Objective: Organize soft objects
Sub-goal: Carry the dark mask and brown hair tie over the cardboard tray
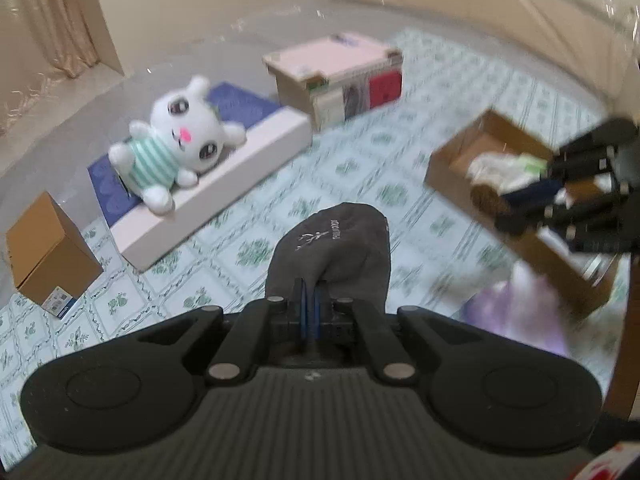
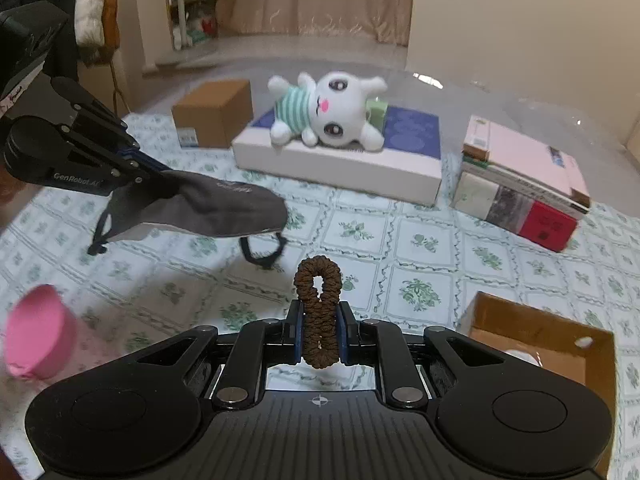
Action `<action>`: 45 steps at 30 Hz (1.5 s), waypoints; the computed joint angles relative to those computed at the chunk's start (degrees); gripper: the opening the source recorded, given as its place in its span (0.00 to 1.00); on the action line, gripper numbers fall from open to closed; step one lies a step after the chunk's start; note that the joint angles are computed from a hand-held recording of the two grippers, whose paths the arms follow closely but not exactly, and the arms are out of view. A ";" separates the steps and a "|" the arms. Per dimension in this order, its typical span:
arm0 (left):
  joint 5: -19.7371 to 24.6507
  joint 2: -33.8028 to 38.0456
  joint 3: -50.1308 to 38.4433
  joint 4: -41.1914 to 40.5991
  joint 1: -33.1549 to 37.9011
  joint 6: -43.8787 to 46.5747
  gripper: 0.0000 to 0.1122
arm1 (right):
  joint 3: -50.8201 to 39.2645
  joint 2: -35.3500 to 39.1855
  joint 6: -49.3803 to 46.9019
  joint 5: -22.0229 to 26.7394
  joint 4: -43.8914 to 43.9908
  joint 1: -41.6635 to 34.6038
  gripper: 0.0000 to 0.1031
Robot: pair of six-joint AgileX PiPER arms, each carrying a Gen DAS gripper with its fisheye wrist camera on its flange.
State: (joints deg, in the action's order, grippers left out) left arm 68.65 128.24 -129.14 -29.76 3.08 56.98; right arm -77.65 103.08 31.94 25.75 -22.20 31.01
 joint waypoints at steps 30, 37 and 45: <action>-36.41 -56.05 78.33 -15.88 -18.42 -11.55 0.02 | 41.20 -43.65 63.21 20.15 -36.31 28.34 0.16; -41.34 -57.98 81.99 -15.08 -24.97 -19.36 0.02 | 46.69 -50.94 69.03 29.67 -36.00 35.56 0.16; -47.38 -55.06 81.45 -13.52 -33.06 -29.42 0.02 | 51.44 -62.48 68.93 41.43 -33.14 39.86 0.16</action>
State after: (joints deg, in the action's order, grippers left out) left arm 21.27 73.18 -47.69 -43.28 -29.98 27.57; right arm -26.21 40.60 100.87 67.18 -55.34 70.88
